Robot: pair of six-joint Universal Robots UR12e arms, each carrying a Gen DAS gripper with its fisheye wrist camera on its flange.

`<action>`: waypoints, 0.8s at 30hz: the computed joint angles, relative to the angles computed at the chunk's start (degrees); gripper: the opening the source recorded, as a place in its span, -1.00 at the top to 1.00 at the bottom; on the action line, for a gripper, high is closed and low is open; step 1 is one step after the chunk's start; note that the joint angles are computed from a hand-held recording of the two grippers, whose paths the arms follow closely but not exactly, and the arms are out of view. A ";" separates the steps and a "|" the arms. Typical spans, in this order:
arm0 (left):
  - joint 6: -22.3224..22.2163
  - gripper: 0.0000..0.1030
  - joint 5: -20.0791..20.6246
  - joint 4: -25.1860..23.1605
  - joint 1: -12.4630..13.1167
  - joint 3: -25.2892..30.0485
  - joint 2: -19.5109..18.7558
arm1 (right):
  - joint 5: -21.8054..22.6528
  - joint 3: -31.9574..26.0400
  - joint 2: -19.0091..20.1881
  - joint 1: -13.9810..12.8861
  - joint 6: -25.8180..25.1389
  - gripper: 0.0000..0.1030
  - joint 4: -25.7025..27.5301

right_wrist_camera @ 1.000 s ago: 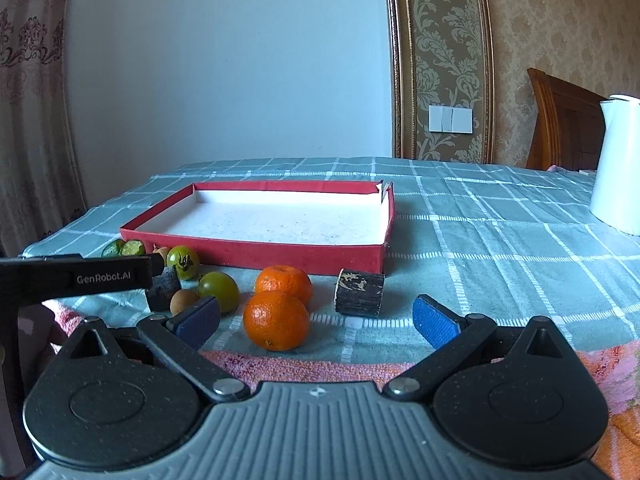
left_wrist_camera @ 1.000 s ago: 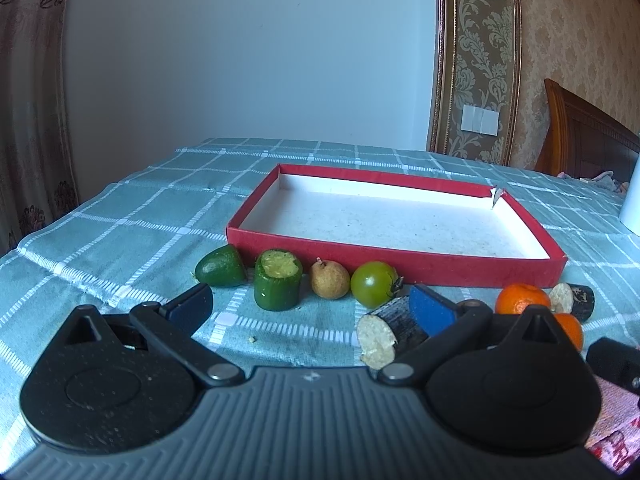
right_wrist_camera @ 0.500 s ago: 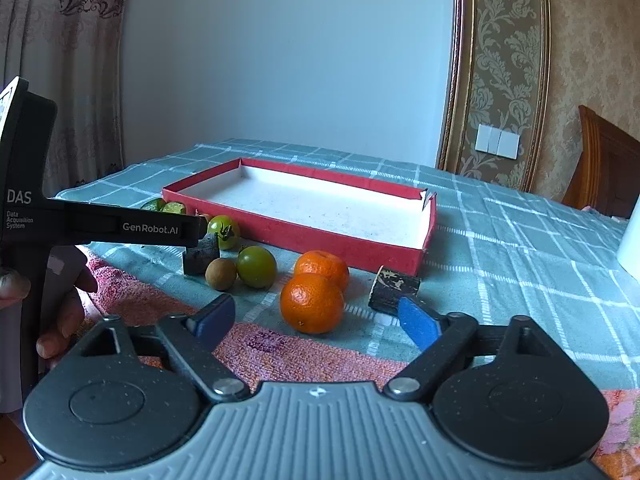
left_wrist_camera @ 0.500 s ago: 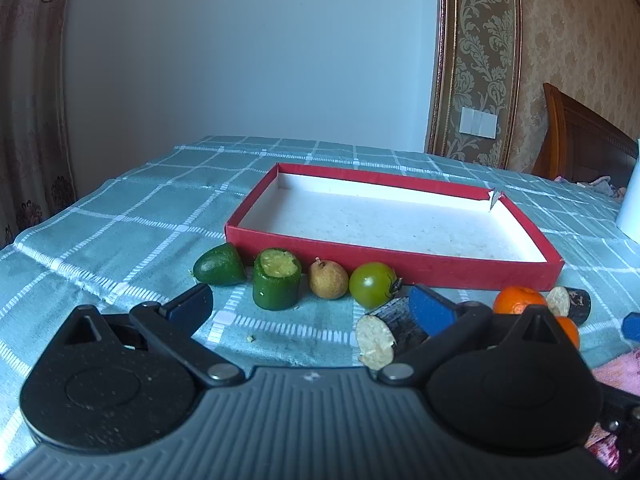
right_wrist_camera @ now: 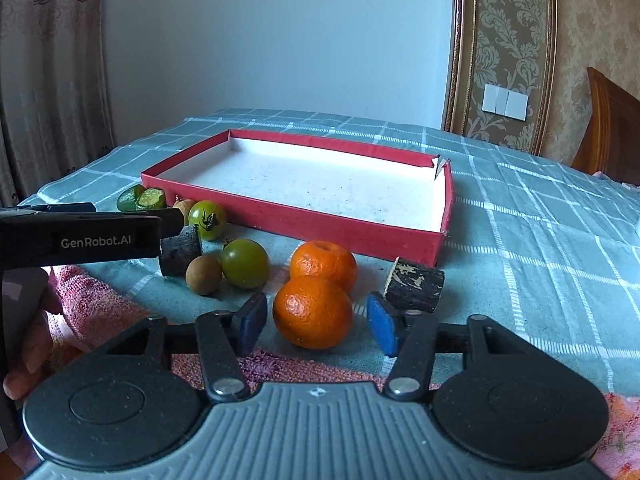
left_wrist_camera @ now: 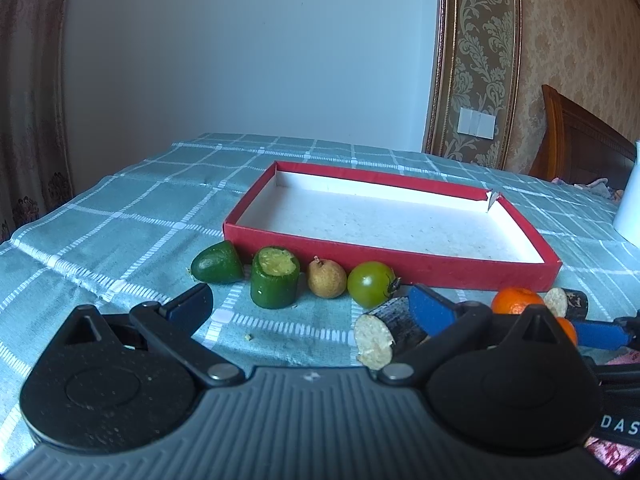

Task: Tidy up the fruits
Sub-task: 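Grasp the orange nearest the right gripper with the right gripper, then carry the orange into the tray and open the right gripper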

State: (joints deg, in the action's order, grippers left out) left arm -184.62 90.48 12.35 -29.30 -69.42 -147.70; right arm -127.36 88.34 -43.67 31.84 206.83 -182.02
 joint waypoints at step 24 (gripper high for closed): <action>-0.47 -1.00 -0.37 -2.28 0.22 0.59 0.03 | -1.56 -3.02 0.77 -5.15 -2.50 0.17 -4.95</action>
State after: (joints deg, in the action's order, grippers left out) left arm -185.10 90.11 10.08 -29.08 -68.83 -147.68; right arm -128.93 85.32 -42.90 26.69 204.32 -186.97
